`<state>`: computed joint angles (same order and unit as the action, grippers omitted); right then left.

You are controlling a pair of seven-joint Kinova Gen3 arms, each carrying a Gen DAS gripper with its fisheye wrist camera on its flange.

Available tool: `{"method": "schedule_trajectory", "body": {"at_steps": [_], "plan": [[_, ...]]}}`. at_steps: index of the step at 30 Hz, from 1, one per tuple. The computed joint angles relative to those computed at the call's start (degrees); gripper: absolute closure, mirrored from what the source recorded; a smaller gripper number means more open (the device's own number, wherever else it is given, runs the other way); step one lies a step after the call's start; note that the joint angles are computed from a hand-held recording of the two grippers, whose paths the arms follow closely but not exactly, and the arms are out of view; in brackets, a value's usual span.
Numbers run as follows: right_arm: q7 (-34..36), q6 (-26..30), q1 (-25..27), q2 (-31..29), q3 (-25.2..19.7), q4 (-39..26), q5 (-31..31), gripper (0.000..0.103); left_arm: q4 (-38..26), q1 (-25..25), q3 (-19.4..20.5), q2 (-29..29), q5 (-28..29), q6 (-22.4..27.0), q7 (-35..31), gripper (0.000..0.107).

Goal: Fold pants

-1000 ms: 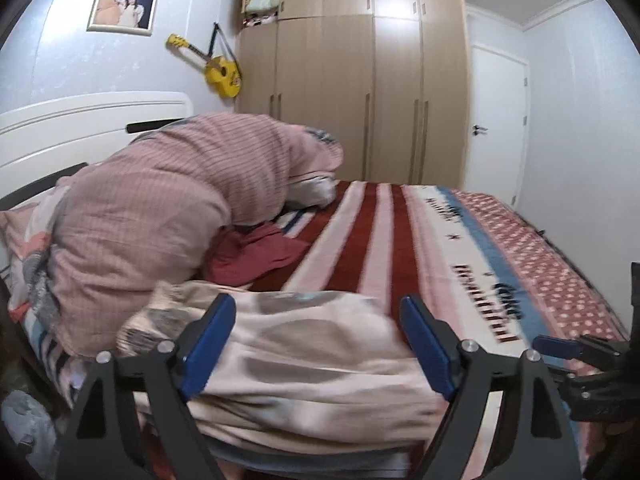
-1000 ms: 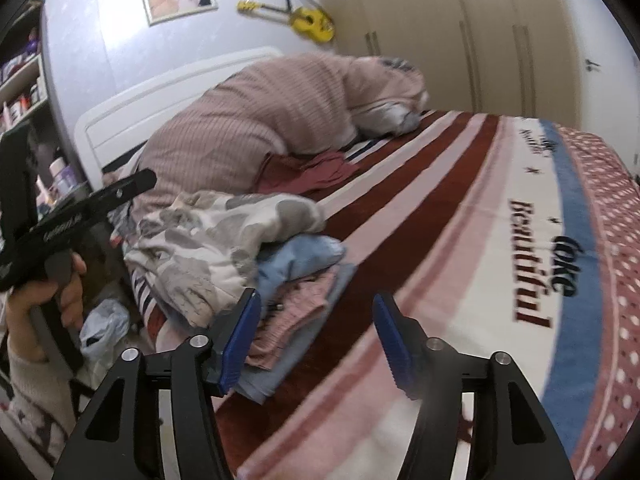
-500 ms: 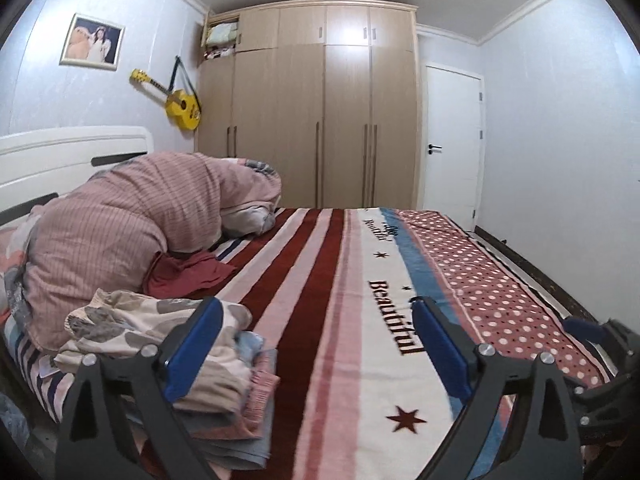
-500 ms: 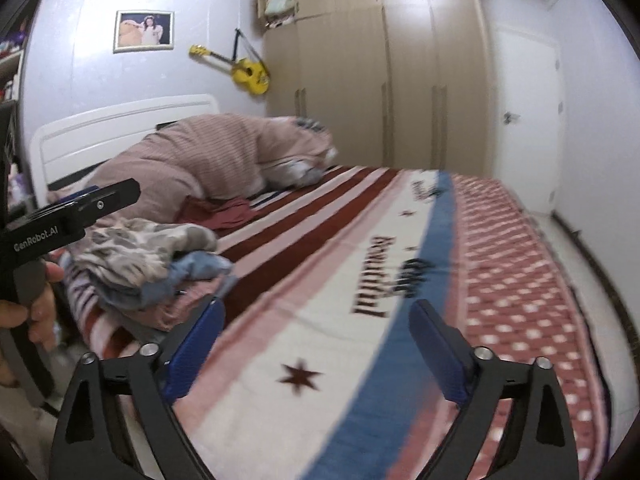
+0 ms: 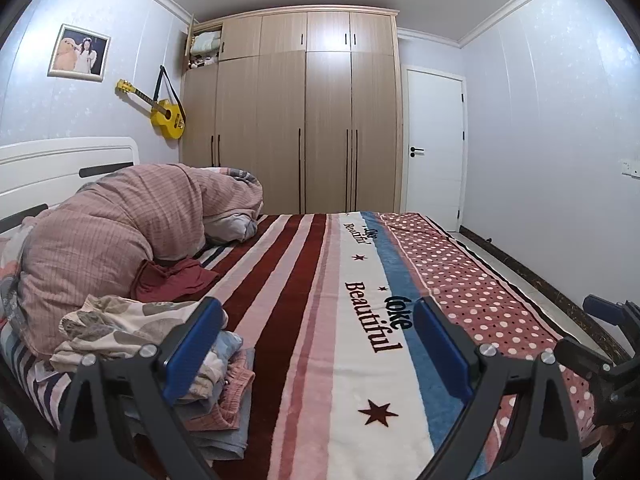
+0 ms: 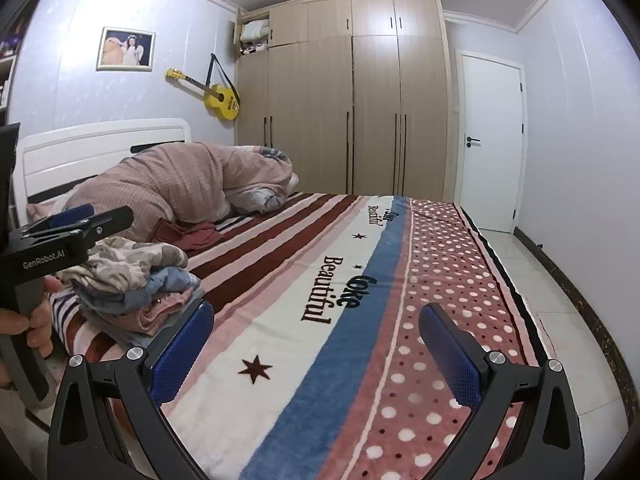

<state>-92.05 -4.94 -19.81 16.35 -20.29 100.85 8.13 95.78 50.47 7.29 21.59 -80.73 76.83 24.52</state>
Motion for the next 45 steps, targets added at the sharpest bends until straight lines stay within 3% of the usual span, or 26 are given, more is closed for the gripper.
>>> {"method": "schedule_trajectory", "body": {"at_steps": [14,25,33,45], "plan": [[0.27,0.38,-3.05,-0.81,2.78,-0.17,-1.51,0.001,1.32,-0.68,0.18,-0.81,0.02,-0.73,1.02,0.010],[0.63,0.97,-2.06,-0.79,1.39,-0.68,-1.86,0.001,2.49,-1.54,0.70,-1.34,-0.33,-1.39,1.57,0.010],[0.64,0.49,-6.98,-1.49,6.17,-0.21,-4.76,0.001,2.77,-1.59,0.80,-1.27,-0.71,-1.43,1.65,0.007],[-0.18,0.62,-5.33,-1.40,4.04,-0.14,-4.37,0.001,2.32,-0.87,0.82,-0.80,-0.75,0.13,2.28,0.006]]}}
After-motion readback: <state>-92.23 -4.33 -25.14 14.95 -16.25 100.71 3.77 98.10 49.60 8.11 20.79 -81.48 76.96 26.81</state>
